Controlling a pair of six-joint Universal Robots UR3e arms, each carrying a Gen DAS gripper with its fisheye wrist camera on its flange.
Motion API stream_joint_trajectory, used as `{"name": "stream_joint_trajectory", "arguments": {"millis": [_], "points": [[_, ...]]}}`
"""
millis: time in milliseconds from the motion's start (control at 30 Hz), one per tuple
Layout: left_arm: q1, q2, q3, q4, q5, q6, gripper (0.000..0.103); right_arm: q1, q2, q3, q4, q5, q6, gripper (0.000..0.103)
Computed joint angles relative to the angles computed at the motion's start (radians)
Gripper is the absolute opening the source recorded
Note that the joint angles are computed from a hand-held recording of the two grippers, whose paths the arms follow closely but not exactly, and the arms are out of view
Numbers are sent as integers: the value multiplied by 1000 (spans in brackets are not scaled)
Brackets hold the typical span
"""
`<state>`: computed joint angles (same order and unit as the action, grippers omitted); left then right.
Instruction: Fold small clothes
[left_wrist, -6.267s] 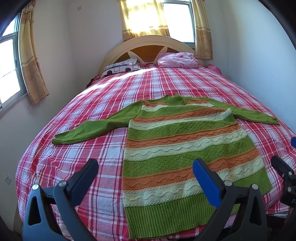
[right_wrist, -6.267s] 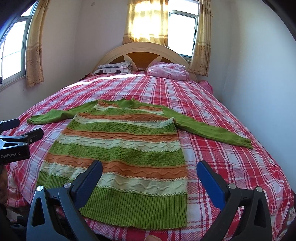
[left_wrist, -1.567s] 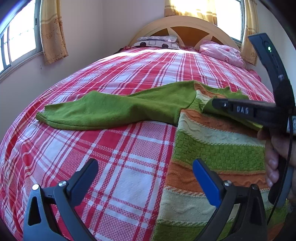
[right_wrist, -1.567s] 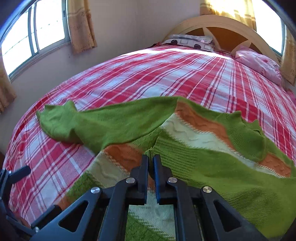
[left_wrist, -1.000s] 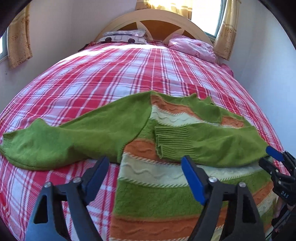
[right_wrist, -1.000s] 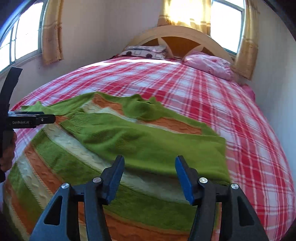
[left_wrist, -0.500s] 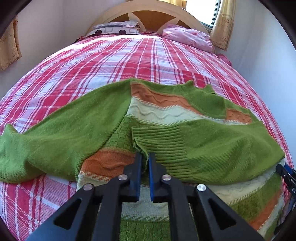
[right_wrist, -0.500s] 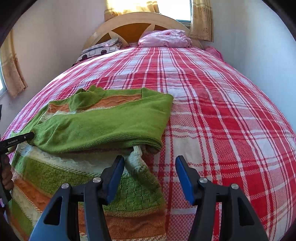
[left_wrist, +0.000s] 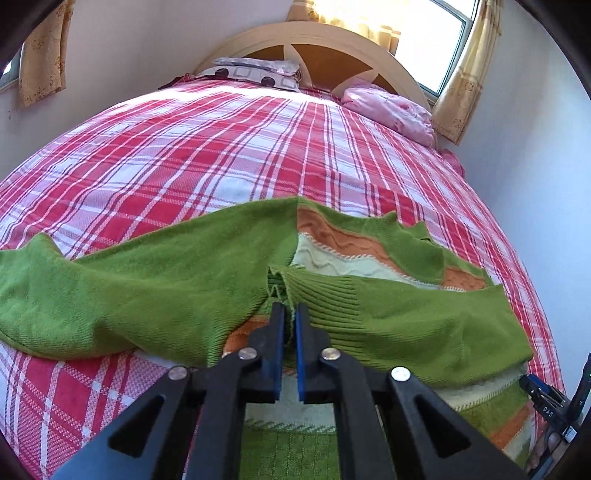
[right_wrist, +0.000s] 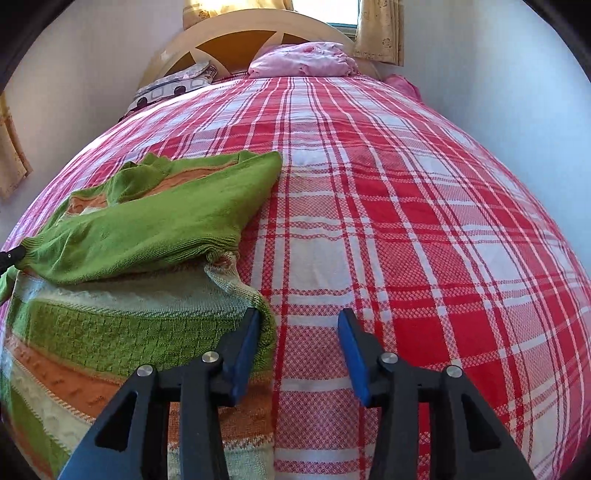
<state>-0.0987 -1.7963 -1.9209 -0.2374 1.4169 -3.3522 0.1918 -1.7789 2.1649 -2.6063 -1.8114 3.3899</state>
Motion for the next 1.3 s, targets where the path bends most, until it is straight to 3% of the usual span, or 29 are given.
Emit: {"name": "stream_joint_trajectory", "arguments": {"millis": [200,300,367,467,700,833,933,1000,1067,1100,1167,1233,1300], "points": [[16,-32,-28,10,-2,-9,6,82,123,-136,-13,-18,-23,47],[27,-19,-52,30,-19,-11,6,-2,166,-170,-35,69,-26,47],[28,-11,-58,33,-20,-5,6,-9,210,-218,20,26,-13,47],[43,-15,-59,38,-40,-5,6,-82,179,-155,0,93,1,48],[-7,-51,-36,27,37,19,10,-38,102,-131,90,22,72,49],[-47,-17,-58,5,116,57,12,68,46,-141,89,-122,93,49],[-75,-29,-72,50,167,70,12,105,71,-186,-59,-77,18,51],[-62,-28,-69,45,150,60,13,105,160,-278,-73,21,-55,51],[-43,-13,-85,46,120,53,16,84,247,-364,-24,103,-54,51],[-30,2,-101,46,101,52,18,84,292,-406,14,100,-47,50],[-11,30,-143,67,71,55,23,84,346,-439,83,90,-36,29],[2,52,-189,100,54,69,23,78,343,-392,121,104,-17,28],[20,69,-234,139,22,79,23,116,306,-295,39,55,-25,28]]}}
